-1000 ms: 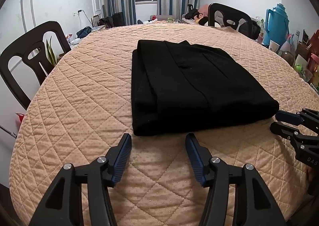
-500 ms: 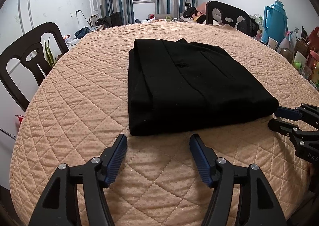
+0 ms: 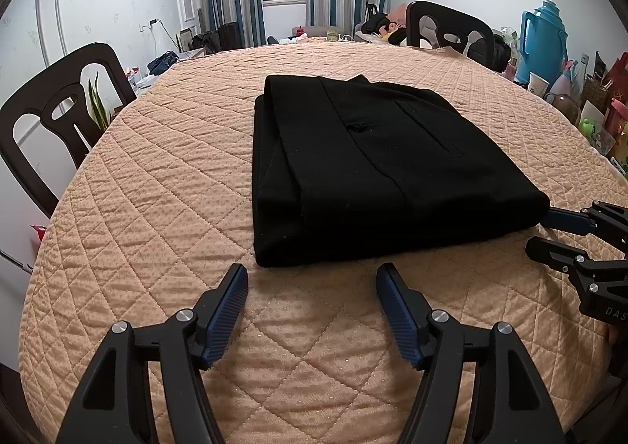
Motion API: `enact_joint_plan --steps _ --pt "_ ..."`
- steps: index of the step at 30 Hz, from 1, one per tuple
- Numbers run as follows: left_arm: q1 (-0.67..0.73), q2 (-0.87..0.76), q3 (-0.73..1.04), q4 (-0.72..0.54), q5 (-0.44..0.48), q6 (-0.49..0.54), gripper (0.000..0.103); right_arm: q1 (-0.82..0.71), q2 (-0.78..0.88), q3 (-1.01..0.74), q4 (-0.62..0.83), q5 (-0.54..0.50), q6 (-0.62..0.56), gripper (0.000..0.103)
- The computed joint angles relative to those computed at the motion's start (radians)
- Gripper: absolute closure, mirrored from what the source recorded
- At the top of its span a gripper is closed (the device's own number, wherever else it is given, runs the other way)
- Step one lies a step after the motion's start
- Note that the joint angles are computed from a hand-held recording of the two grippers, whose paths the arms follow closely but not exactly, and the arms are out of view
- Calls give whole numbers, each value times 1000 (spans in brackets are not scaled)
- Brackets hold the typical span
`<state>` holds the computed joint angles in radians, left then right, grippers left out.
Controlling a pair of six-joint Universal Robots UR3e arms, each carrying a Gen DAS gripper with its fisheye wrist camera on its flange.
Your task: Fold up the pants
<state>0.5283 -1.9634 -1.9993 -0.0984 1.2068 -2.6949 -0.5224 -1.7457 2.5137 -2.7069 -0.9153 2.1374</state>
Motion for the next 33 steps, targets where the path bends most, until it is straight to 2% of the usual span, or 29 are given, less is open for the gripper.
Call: enact_joint_plan --steps 11,33 --pt "-11 -14 13 4 28 -18 25 2 -8 18 -31 -6 4 58" --pt "-11 -12 14 -3 30 -21 22 0 -19 18 -19 -6 2 58"
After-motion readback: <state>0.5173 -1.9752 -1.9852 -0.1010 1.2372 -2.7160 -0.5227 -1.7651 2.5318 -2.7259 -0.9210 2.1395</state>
